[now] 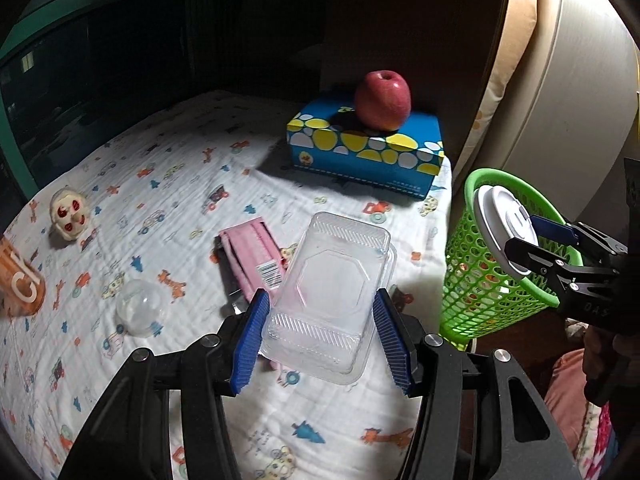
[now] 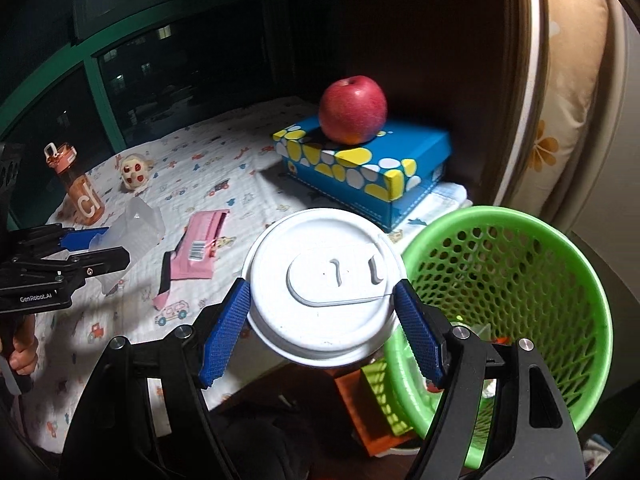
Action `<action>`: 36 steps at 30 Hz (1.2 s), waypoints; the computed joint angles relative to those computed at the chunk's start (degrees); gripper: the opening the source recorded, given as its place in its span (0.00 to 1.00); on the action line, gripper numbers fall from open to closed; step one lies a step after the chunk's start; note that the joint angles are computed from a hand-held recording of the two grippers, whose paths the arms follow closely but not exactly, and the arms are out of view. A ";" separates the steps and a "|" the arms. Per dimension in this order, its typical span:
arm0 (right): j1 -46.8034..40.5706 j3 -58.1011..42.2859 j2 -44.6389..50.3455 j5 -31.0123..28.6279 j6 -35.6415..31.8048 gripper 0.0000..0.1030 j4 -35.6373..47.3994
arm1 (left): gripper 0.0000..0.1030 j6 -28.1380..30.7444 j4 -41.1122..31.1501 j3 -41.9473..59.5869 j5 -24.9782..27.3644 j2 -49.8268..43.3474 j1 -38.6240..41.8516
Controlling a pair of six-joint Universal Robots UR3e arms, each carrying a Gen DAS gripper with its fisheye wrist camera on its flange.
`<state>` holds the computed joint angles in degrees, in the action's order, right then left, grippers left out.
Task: Collect trash
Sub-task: 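Carry the white lid and clear box toward the green basket, then open the right gripper over the basket while the left gripper releases the clear box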
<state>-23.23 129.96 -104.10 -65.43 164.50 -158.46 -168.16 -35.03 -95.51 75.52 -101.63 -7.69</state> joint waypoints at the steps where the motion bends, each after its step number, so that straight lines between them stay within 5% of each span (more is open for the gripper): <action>1: -1.47 0.63 -0.83 0.46 -0.51 0.71 0.52 | 0.50 -0.41 -0.39 1.66 0.22 -1.15 -1.11; 36: -37.18 7.79 -13.58 10.60 -19.50 0.75 19.45 | 0.51 -6.25 -21.51 52.94 4.10 -31.69 -22.23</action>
